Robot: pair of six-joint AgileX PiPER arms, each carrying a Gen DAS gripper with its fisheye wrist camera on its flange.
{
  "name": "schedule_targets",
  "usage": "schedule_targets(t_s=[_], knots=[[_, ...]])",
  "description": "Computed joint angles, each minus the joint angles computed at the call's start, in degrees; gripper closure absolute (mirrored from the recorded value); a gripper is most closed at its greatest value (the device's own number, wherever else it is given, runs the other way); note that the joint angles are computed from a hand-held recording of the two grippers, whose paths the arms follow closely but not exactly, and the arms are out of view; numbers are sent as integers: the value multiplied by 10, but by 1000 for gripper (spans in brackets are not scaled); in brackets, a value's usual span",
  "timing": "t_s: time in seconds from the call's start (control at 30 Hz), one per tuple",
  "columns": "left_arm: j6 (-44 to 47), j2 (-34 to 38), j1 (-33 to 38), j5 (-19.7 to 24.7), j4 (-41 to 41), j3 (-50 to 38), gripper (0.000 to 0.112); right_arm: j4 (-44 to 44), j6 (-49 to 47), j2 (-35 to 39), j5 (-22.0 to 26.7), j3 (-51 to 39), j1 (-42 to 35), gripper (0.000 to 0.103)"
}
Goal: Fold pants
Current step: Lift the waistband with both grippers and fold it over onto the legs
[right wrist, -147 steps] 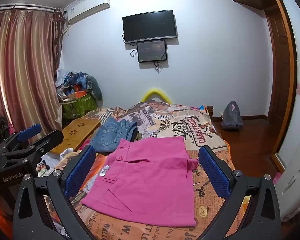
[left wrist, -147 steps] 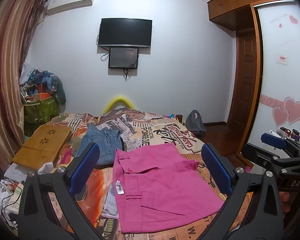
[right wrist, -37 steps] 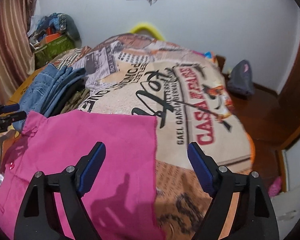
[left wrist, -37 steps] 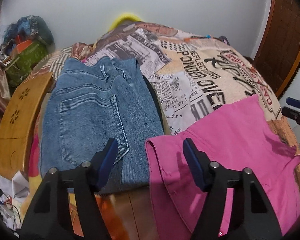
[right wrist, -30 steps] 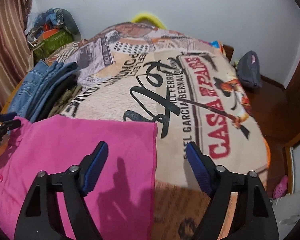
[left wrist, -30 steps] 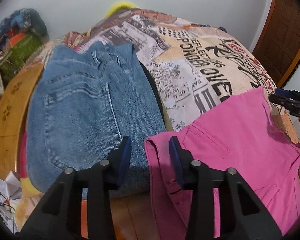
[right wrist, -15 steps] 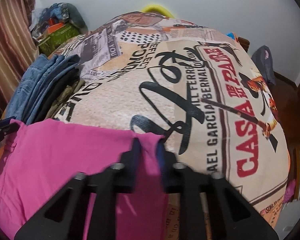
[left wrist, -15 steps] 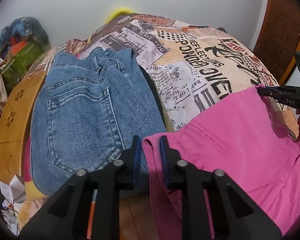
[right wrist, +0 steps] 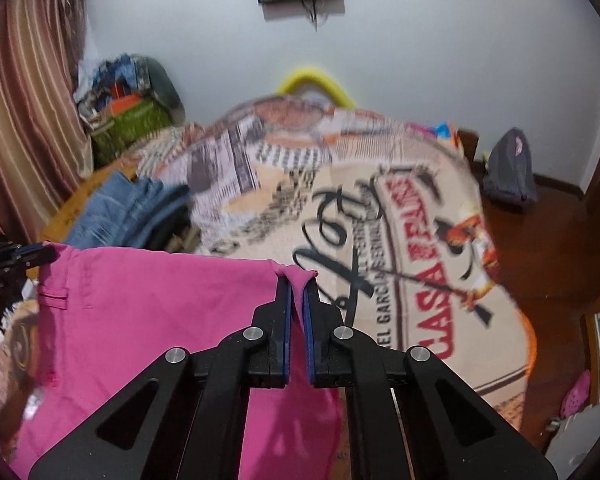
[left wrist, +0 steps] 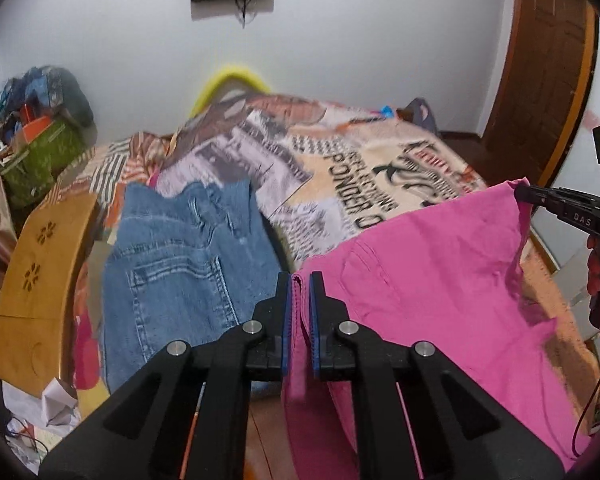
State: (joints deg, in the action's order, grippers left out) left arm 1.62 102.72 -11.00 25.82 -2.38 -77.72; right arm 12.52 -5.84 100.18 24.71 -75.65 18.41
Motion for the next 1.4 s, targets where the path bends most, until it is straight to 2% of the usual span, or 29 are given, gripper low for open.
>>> schedule_targets(t_s=[0.1, 0.33, 0.57, 0.77, 0.87, 0.93, 1.1, 1.3, 1.4], knots=[[22, -48, -4, 4, -25, 30, 105, -15, 20, -57, -1, 29, 8, 98], [40, -165, -19, 25, -48, 114, 105, -115, 129, -204, 20, 115, 59, 98], [9, -299, -49, 58, -32, 208, 105, -272, 326, -328, 71, 196, 154, 98], [-35, -403, -86, 82, -1, 286, 105, -354, 471, -423, 113, 265, 232, 98], [-57, -455, -105, 96, 12, 328, 105, -424, 579, -471, 166, 295, 314, 98], [-51, -483, -108, 108, 4, 351, 105, -460, 638, -490, 200, 309, 365, 98], [-122, -556, -173, 136, 57, 423, 105, -529, 789, -521, 295, 346, 518, 98], [-235, -596, -267, 158, 107, 494, 105, -551, 919, -528, 343, 398, 637, 98], [-227, -595, -259, 152, 86, 519, 105, -553, 990, -520, 366, 427, 700, 98]])
